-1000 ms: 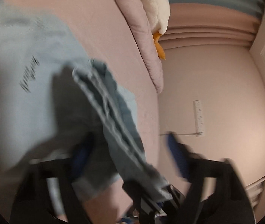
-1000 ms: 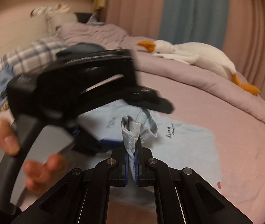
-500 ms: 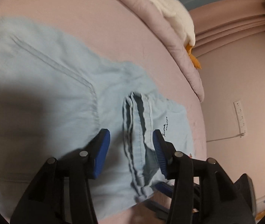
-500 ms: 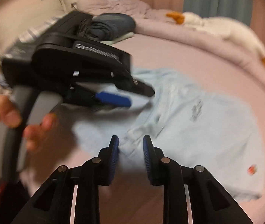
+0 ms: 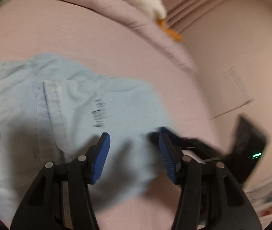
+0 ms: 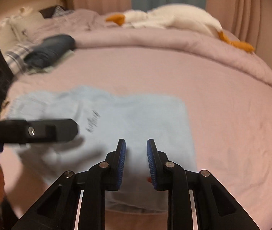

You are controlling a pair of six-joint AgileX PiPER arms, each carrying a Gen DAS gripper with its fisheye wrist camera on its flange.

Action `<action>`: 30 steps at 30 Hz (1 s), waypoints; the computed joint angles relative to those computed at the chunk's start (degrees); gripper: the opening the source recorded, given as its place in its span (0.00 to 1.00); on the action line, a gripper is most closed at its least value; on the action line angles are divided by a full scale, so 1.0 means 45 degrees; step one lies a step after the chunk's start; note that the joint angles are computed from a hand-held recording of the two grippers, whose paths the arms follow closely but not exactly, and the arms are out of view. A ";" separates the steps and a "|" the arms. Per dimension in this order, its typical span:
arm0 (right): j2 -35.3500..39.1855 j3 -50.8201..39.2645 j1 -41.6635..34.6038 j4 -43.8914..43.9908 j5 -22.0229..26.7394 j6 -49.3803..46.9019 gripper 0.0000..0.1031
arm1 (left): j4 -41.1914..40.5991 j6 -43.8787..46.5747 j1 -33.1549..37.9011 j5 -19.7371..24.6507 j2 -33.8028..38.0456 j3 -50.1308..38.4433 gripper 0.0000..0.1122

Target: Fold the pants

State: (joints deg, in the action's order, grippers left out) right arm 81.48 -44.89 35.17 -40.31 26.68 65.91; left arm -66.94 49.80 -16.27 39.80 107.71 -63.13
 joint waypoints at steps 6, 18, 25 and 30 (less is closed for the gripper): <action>0.0777 0.1171 0.0538 -0.3862 0.0718 0.3358 0.24 | -0.1812 0.2612 0.1504 -0.1040 -0.0424 0.2476 0.00; 0.0614 -0.1107 0.0464 0.0718 -0.1517 -0.1719 0.25 | -0.2772 0.4730 0.2723 -0.0030 -0.0981 0.4004 0.00; 0.5242 -0.5965 0.0688 0.5882 -0.0259 -0.9739 0.04 | -0.2768 0.3774 0.2831 0.0546 -0.0765 0.3629 0.00; 0.5881 -0.7142 -0.0498 0.9831 -0.0168 -1.2291 0.04 | -0.2872 0.3825 0.2948 0.0712 -0.0894 0.3781 0.00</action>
State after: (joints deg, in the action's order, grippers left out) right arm 107.94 -77.03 32.93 3.93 25.92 10.60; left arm -79.86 67.01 -3.00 43.00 103.68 -46.12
